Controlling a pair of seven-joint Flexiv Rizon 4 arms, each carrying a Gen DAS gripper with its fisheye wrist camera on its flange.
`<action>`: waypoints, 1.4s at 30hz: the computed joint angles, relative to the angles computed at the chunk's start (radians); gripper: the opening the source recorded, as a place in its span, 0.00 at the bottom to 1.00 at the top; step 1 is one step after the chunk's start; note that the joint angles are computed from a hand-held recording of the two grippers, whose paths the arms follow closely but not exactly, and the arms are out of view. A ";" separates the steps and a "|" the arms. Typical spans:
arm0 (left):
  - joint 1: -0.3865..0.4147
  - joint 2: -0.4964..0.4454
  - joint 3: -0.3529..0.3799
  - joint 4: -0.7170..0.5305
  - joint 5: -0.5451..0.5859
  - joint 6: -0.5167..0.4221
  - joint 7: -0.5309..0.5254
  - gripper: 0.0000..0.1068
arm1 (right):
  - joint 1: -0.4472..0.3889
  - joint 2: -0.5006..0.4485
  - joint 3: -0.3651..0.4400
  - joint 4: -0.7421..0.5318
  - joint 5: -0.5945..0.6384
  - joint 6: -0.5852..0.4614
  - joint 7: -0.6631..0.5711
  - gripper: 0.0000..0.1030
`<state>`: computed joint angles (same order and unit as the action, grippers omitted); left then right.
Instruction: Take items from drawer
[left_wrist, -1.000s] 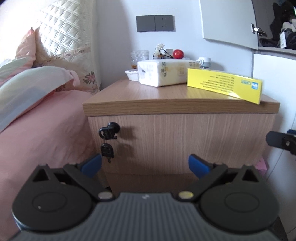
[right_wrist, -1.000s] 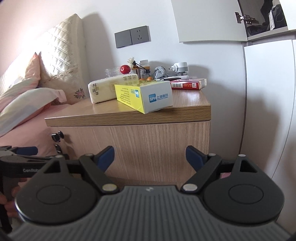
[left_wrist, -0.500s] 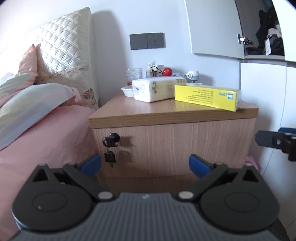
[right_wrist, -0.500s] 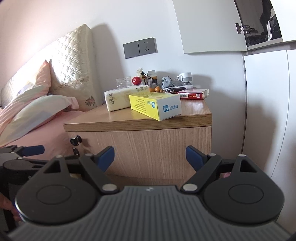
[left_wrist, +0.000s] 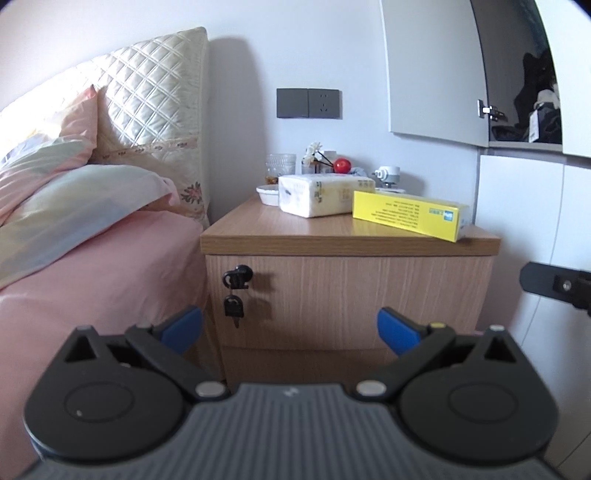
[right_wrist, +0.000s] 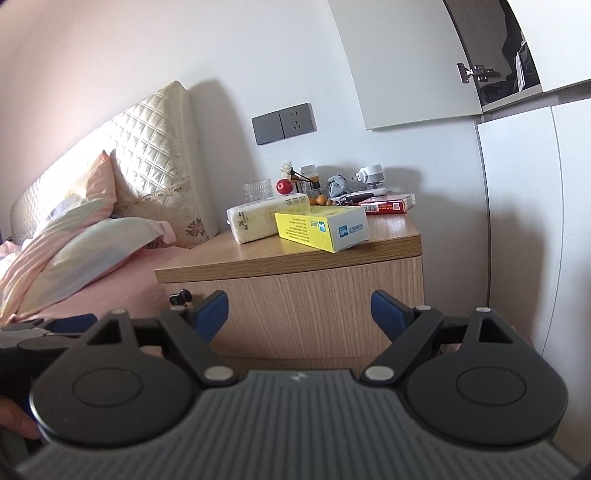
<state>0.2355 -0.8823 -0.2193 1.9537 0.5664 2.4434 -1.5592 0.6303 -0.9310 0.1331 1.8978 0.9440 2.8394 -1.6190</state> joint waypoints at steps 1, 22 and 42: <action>0.003 0.000 0.001 0.004 0.004 0.008 -0.002 0.96 | 0.003 -0.002 0.001 0.001 0.002 0.009 0.003 0.84; -0.026 0.002 0.056 0.052 -0.037 0.112 -0.017 0.96 | 0.025 -0.029 0.031 -0.007 0.054 0.082 -0.083 0.84; -0.050 -0.005 0.070 0.067 -0.087 0.145 0.023 0.96 | 0.014 -0.033 0.040 -0.035 0.100 0.065 -0.135 0.84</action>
<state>0.1855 -0.8873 -0.1493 2.0204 0.4794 2.5885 -1.5358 0.6439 -0.9643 0.1730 1.8626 1.0439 2.9043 -1.7544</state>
